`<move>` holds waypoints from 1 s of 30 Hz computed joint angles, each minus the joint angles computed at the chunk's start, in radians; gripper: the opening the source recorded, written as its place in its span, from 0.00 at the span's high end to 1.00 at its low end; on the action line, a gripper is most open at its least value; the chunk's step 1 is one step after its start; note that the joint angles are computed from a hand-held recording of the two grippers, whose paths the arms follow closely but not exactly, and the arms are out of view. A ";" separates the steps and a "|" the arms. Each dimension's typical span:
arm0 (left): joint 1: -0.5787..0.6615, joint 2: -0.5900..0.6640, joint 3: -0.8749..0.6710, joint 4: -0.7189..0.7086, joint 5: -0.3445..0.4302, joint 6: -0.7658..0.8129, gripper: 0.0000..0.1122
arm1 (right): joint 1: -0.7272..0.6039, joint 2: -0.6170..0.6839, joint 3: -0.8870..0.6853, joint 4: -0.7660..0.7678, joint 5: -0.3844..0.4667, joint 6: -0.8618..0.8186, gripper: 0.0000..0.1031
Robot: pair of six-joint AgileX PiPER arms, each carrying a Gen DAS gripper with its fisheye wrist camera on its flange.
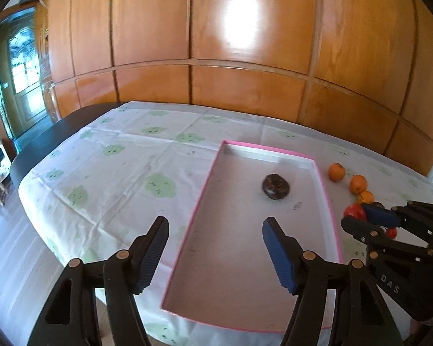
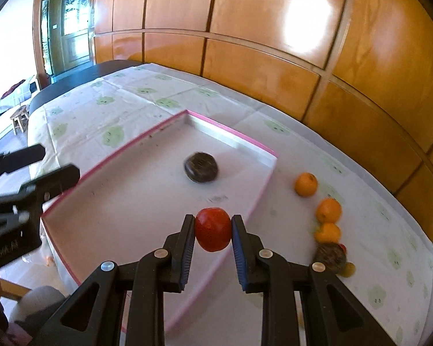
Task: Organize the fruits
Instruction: 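Grasp a red tomato with the right tool and lower it into the tray, then open the right tool beside the dark fruit and withdraw from the tray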
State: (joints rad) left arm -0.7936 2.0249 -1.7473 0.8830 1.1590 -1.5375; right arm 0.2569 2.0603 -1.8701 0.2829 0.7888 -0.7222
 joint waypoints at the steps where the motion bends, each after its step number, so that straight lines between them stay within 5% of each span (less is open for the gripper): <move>1: 0.002 -0.013 0.025 0.002 -0.004 -0.017 0.39 | 0.014 0.013 -0.016 -0.014 0.003 0.022 0.76; 10: 0.011 -0.086 0.174 0.020 -0.038 -0.123 0.39 | 0.086 0.104 -0.153 -0.096 0.031 0.173 0.75; 30: -0.003 -0.094 0.172 0.045 -0.020 -0.134 0.39 | 0.093 -0.046 -0.009 -0.031 -0.121 0.183 0.67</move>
State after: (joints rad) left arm -0.7965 1.9311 -1.5751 0.9277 1.1386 -1.6717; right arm 0.3500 2.0143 -1.8787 0.2514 0.6681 -0.5391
